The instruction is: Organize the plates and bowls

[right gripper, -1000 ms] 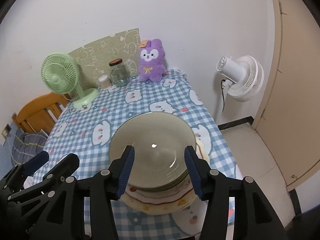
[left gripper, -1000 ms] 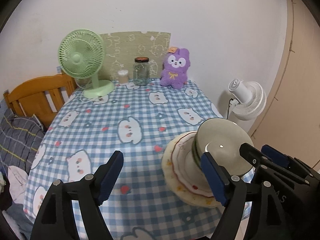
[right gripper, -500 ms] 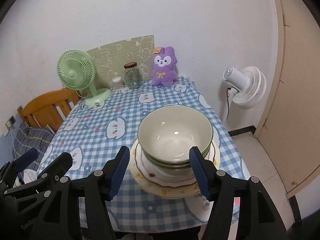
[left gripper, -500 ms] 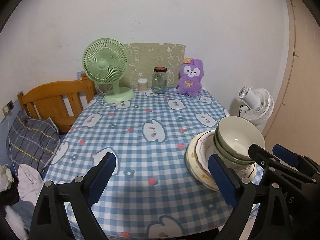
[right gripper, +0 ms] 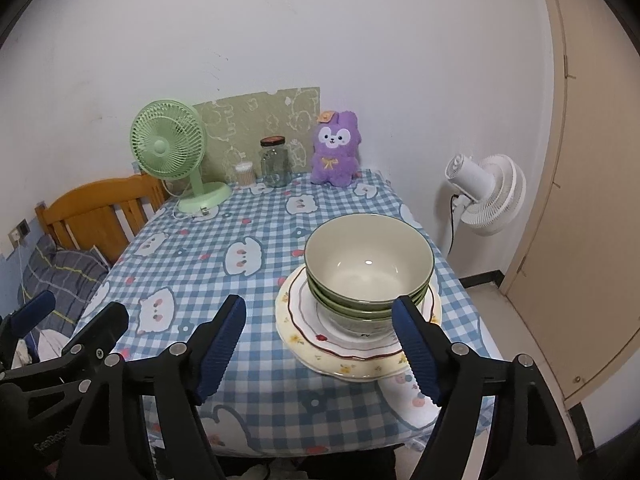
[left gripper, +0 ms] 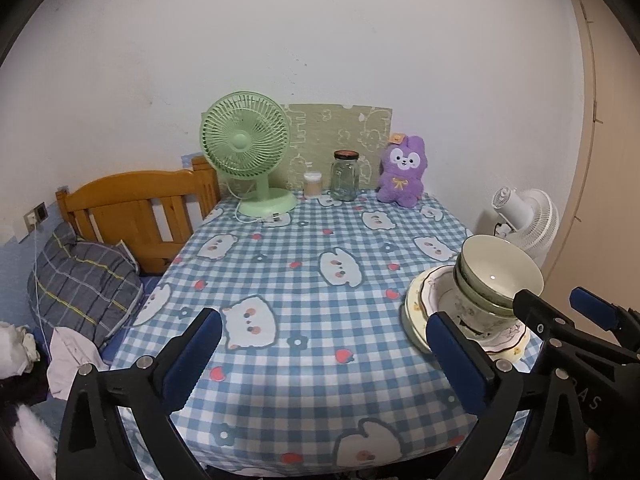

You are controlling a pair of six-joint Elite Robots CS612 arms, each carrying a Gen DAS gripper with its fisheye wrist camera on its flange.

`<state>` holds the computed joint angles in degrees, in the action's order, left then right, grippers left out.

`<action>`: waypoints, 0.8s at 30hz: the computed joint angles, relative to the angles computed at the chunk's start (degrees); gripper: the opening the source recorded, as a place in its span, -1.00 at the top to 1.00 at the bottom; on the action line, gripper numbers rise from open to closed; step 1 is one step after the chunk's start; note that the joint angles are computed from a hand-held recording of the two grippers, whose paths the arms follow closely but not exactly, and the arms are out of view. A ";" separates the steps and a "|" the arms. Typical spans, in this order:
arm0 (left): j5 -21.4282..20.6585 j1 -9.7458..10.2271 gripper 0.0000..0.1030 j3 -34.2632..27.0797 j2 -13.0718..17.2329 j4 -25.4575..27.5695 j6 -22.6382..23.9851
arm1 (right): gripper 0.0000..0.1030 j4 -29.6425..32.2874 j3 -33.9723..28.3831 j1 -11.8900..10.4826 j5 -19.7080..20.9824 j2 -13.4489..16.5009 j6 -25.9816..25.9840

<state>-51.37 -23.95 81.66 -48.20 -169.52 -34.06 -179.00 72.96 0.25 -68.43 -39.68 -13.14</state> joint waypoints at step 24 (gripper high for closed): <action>1.71 0.08 -0.99 1.47 -0.49 -1.50 -0.22 | -0.60 -4.01 2.16 0.59 0.26 -0.64 1.76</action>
<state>-49.66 -23.87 83.13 -48.69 -171.02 -34.28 -183.01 75.12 0.84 -68.17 -40.32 -11.38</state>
